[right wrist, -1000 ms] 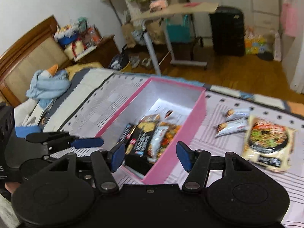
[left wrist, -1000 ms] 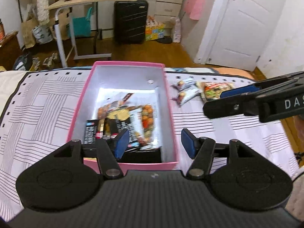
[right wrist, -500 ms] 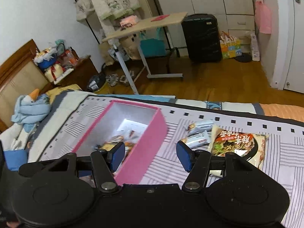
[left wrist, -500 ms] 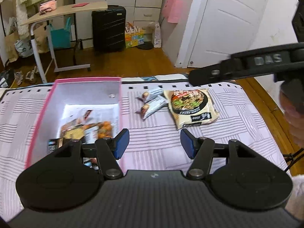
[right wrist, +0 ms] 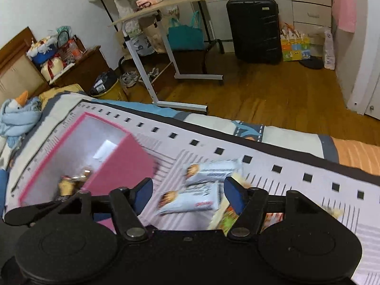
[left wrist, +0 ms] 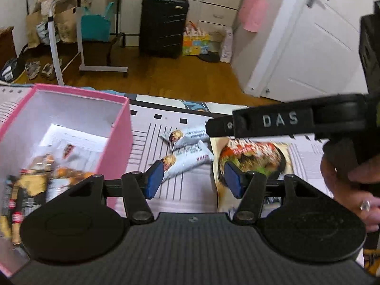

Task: Organize snacks
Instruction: 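Grasp a silver wafer packet with the right tool while the left tool approaches another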

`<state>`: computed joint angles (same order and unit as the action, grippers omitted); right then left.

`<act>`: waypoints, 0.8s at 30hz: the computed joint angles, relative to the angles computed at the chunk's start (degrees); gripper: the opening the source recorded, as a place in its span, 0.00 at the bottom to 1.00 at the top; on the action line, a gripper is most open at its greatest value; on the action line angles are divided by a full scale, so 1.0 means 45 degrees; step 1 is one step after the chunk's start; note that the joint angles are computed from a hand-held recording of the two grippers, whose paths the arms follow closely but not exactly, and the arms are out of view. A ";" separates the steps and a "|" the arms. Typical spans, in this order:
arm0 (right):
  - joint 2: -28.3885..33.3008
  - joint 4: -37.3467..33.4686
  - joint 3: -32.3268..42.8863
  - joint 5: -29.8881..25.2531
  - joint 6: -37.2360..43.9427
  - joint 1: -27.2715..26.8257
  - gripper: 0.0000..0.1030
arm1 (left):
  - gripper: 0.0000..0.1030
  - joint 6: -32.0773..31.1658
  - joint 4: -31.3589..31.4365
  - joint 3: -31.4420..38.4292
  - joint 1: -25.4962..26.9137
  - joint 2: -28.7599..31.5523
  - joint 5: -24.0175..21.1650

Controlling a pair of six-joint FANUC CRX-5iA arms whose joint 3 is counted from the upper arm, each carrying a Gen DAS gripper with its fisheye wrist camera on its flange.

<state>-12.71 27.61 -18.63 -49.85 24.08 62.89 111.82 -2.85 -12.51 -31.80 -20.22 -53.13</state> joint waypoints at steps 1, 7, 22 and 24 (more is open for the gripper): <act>0.0104 -0.0100 -0.0111 0.0319 0.0292 -0.0276 0.70 | 0.54 0.0284 -0.0126 0.0038 -0.0073 0.0308 0.0098; 0.0928 -0.0618 -0.0243 0.1971 0.0899 -0.1629 0.82 | 0.58 0.2653 -0.1488 0.0056 -0.0453 0.1566 0.0979; 0.2772 -0.2286 0.0754 0.1879 0.2457 -0.2161 0.90 | 0.71 0.2261 -0.3036 -0.0033 -0.0812 0.2357 0.1624; 0.2864 -0.2115 0.0795 0.1785 0.2620 -0.2090 0.91 | 0.71 0.2214 -0.3098 -0.0070 -0.0840 0.2360 0.1676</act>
